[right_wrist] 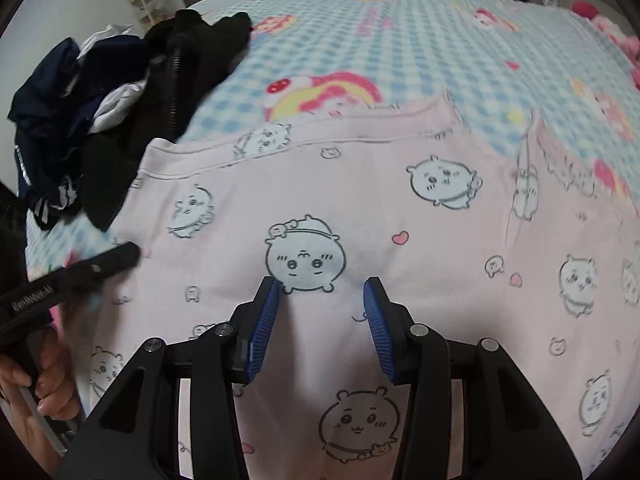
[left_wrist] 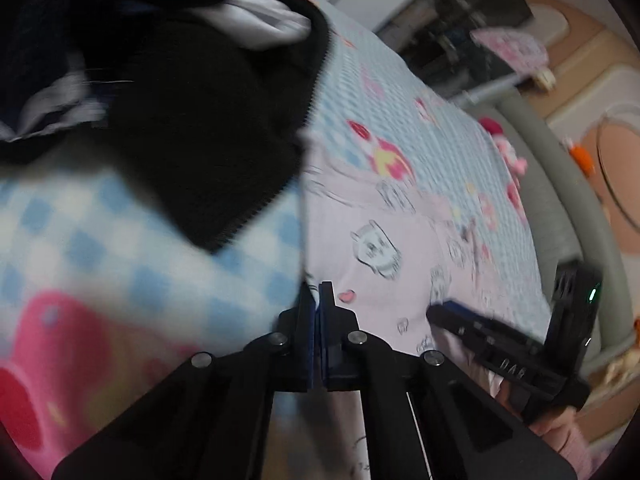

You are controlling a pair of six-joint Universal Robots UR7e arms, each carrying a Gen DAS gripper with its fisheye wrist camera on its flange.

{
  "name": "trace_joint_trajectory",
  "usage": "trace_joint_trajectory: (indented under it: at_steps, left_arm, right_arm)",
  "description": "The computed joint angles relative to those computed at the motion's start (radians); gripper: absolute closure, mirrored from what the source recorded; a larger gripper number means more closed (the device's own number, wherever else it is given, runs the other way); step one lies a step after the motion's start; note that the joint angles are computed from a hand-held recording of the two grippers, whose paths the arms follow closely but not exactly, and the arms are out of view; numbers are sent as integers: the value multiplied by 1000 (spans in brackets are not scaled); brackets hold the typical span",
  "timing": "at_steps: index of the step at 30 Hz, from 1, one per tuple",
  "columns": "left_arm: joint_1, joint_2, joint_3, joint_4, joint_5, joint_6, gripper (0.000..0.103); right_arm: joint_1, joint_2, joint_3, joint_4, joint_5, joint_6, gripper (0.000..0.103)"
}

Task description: Fold clothes

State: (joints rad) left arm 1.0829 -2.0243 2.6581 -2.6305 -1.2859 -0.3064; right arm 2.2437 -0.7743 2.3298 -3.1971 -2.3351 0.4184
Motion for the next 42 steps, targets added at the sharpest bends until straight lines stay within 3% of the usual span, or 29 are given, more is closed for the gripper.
trace_joint_trajectory:
  at_steps: [3,4,7,8,10,11,12,13,15,16,18,20,22,24,27,32,35,39,42]
  left_arm:
    - [-57,-89,11,56,130,-61,102]
    - [-58,-108,11,58,141,-54,102]
    - [5,-98,5,-39,-14,22,100]
    - [-4,-81,0,-44,-24,41,98]
    - [-58,-23,-18,-2,35,64,76]
    - [-49,28,-31,-6,26,80,56]
    - [-18,86,-47,-28,-9,98,56]
    - [-2,131,-57,-46,-13,102,67]
    - [-15,166,-58,-55,85,83,91]
    - [-10,162,-60,-50,111,58,91]
    - [5,101,-47,-55,95,28,91]
    - [22,36,-36,-61,4,65,89]
    - [16,-27,-23,-47,-81,111,72]
    - [-98,-109,5,32,-37,114,72]
    - [-295,-211,45,181,1,65,72]
    - [-612,-171,111,355,26,-73,72]
    - [-697,-108,109,511,117,-215,72]
    - [-685,-173,68,703,188,-370,75]
    - [-837,-306,52,851,226,-470,72]
  right_arm:
    - [8,2,6,-20,-12,10,58]
    - [13,-4,10,-19,-13,21,58]
    - [27,-12,14,-59,-6,13,58]
    - [32,-11,12,-77,-3,-5,58]
    - [39,-7,-4,-75,-8,-41,58]
    - [38,-8,-14,-60,-11,-52,58]
    - [31,-12,-23,-36,-10,-53,58]
    - [25,-16,-32,-13,-10,-54,58]
    - [5,-29,-44,37,-14,-38,58]
    - [-4,-37,-50,84,-39,-9,58]
    - [-21,-66,-34,103,-52,32,58]
    - [-38,-103,-1,83,-40,61,58]
    - [-39,-153,44,65,23,86,58]
    - [-18,-193,90,42,63,119,58]
    - [53,-233,146,59,43,176,57]
    - [137,-265,194,255,-31,270,54]
    - [150,-272,218,353,-48,320,54]
    - [200,-328,257,404,-69,375,54]
    - [228,-334,268,360,-62,370,54]
